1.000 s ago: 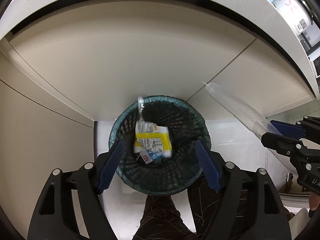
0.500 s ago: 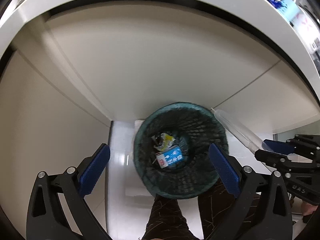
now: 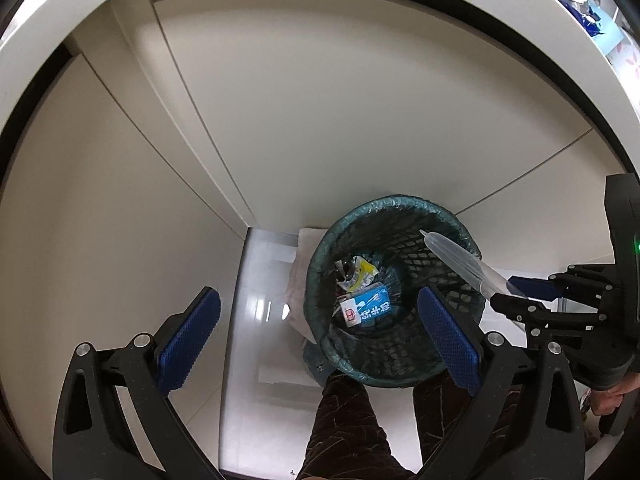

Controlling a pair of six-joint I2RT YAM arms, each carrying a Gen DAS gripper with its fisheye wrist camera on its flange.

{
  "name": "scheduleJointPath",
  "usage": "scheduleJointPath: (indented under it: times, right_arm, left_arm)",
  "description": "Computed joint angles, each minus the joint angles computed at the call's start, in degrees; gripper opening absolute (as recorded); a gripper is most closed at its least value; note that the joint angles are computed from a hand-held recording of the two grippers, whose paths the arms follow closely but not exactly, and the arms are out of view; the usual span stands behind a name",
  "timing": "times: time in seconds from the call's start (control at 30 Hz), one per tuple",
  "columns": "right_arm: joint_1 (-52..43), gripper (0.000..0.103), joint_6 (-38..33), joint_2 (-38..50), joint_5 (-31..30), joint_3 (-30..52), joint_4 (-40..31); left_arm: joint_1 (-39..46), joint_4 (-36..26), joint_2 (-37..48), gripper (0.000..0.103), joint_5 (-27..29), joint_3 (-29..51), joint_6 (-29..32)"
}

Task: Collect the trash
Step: 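Open the left gripper to drop the yellow wrapper while the right drops the tube, then raise both tools back over the counter toward the remaining trash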

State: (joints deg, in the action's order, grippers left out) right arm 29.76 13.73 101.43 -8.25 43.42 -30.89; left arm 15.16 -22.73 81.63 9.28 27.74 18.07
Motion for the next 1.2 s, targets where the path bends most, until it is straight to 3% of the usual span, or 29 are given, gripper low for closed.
scheduleJointPath:
  times: [0.07, 0.2, 0.3, 0.5, 0.83, 1.2]
  right_arm:
    - [0.26, 0.027, 0.66, -0.69, 0.43, 0.32, -0.59]
    - [0.02, 0.044, 0.84, -2.0, 1.02, 0.88, -1.36]
    - [-0.49, 0.068, 1.47, -5.76, 2.76, 1.01, -3.0]
    - [-1.88, 0.085, 2.67, -16.87, 6.29, 4.16, -8.92]
    - [-6.02, 0.092, 1.81, -25.88, 8.48, 18.31, -19.63]
    - [-10.75, 0.092, -0.63, -22.31, 9.17, 36.88, -25.86]
  left_arm:
    - [-0.1, 0.06, 0.26, 0.097, -0.25, 0.13, -0.16]
    - [-0.56, -0.78, -0.12, 0.097, 0.12, 0.62, -0.34]
    - [-0.38, -1.35, -1.16, 0.097, 0.62, 0.74, 0.01]
    - [0.19, -8.74, -6.76, 0.097, 1.96, 5.15, -0.44]
    - [-0.99, -22.64, -13.83, 0.097, 3.2, 18.31, -1.28]
    - [-4.29, -31.36, -11.54, 0.097, 1.45, 34.43, -6.65]
